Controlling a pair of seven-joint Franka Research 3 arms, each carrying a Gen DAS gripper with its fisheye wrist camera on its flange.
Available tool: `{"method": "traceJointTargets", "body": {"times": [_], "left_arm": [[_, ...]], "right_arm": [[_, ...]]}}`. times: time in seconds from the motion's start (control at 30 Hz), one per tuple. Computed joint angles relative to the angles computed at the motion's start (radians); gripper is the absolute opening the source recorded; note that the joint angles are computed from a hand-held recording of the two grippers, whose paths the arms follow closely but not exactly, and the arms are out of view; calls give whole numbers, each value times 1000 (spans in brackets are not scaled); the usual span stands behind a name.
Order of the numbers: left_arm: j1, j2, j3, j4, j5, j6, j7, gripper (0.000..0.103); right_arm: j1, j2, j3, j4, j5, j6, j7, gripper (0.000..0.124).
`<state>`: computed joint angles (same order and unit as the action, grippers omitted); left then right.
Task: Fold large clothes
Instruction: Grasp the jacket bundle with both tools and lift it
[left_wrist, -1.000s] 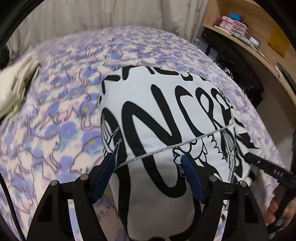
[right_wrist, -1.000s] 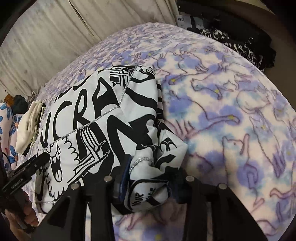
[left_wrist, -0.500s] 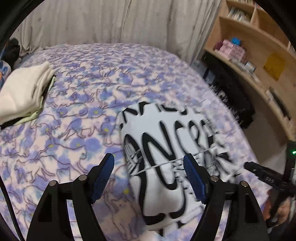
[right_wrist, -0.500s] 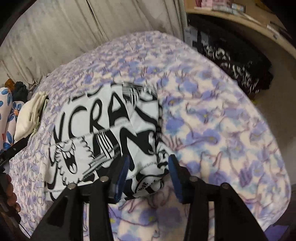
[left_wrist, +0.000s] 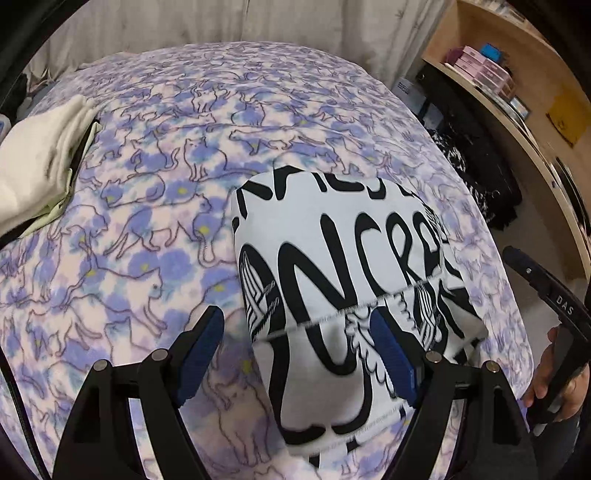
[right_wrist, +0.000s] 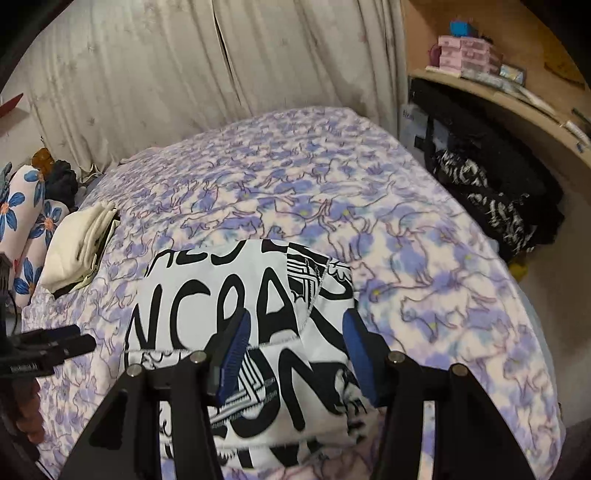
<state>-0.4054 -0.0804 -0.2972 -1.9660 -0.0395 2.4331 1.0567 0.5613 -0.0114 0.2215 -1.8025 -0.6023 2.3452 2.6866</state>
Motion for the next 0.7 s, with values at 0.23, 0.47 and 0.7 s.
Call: {"method": "traceJointTargets", "body": {"times": [0.23,0.47,0.7], "left_arm": [[-1,138,-11,90,126,37,-81,76],[-38,254,10,157,335,84,-232,65],[-12,311,9,146,318,159,-293,89]], "right_arm": [[11,130,-45,114,43,24,-86,52],[25,240,-105,149,174,157,-128,52],[46,271,-165,95,162,122,-67,44]]}}
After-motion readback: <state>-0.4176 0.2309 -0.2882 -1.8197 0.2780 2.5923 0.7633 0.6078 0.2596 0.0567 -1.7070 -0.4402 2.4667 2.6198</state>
